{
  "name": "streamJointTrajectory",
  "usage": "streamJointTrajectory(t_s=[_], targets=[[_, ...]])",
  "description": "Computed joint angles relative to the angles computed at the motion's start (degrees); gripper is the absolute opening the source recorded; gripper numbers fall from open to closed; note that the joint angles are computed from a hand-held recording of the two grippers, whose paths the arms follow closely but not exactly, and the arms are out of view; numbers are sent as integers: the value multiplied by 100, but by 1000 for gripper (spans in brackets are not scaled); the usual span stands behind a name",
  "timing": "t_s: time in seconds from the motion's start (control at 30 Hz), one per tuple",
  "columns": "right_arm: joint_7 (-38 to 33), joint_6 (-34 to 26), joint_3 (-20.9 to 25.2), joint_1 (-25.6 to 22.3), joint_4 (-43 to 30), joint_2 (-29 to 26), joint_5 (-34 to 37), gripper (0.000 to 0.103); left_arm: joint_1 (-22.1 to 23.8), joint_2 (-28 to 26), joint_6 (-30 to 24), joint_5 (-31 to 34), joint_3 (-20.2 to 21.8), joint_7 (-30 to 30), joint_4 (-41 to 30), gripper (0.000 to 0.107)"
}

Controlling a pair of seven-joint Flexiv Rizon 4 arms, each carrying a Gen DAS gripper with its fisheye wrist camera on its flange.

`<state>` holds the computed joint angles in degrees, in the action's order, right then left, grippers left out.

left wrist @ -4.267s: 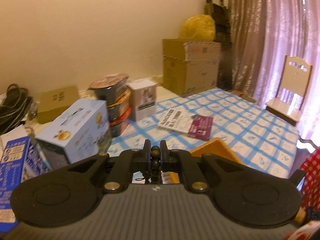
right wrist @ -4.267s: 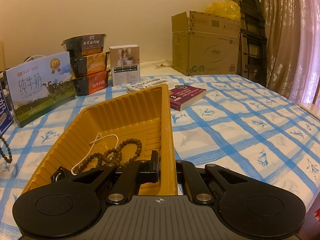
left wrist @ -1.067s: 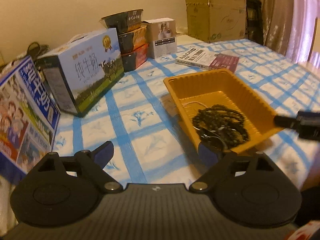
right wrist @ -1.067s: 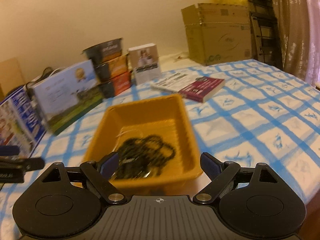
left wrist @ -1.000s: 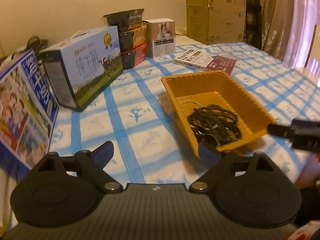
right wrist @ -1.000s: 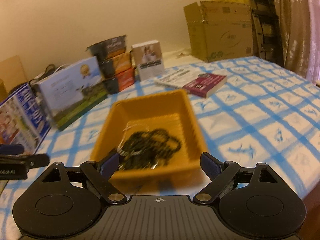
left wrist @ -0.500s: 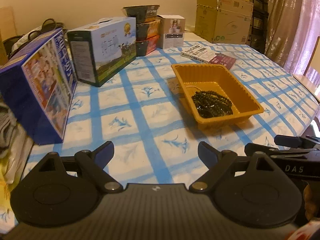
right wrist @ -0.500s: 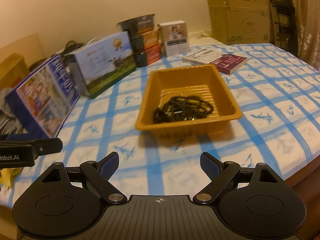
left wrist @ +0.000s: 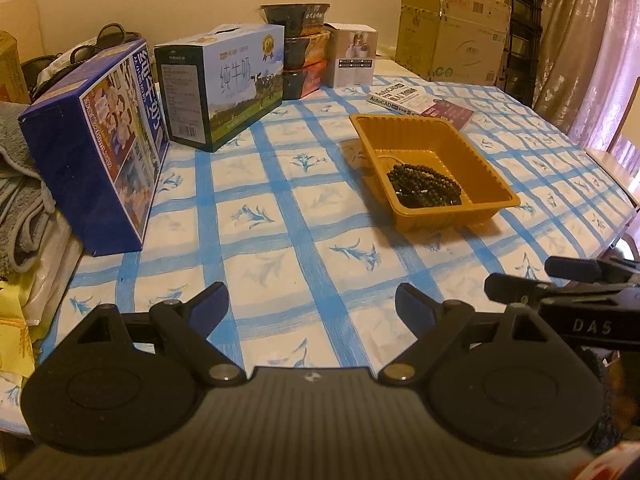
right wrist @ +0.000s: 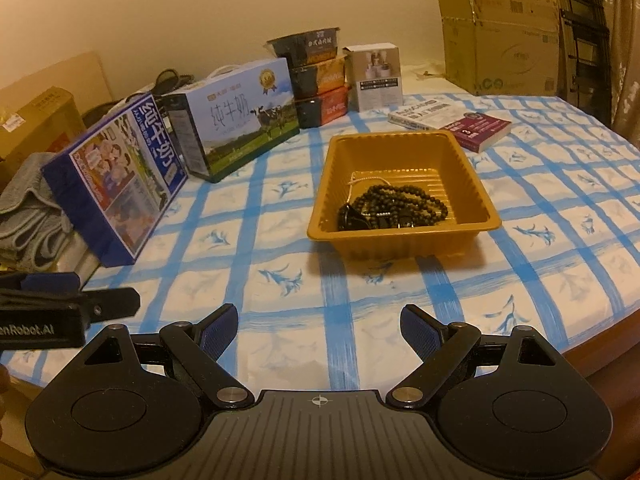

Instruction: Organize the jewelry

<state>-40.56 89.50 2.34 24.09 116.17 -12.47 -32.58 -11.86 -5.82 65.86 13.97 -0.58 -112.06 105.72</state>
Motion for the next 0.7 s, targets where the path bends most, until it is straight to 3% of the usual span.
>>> streamJointTrajectory(t_s=[0.7], targets=[[71,45,-16,27,63,59,-70,88,-17,16,-52,107,-15,-64,-23,89]])
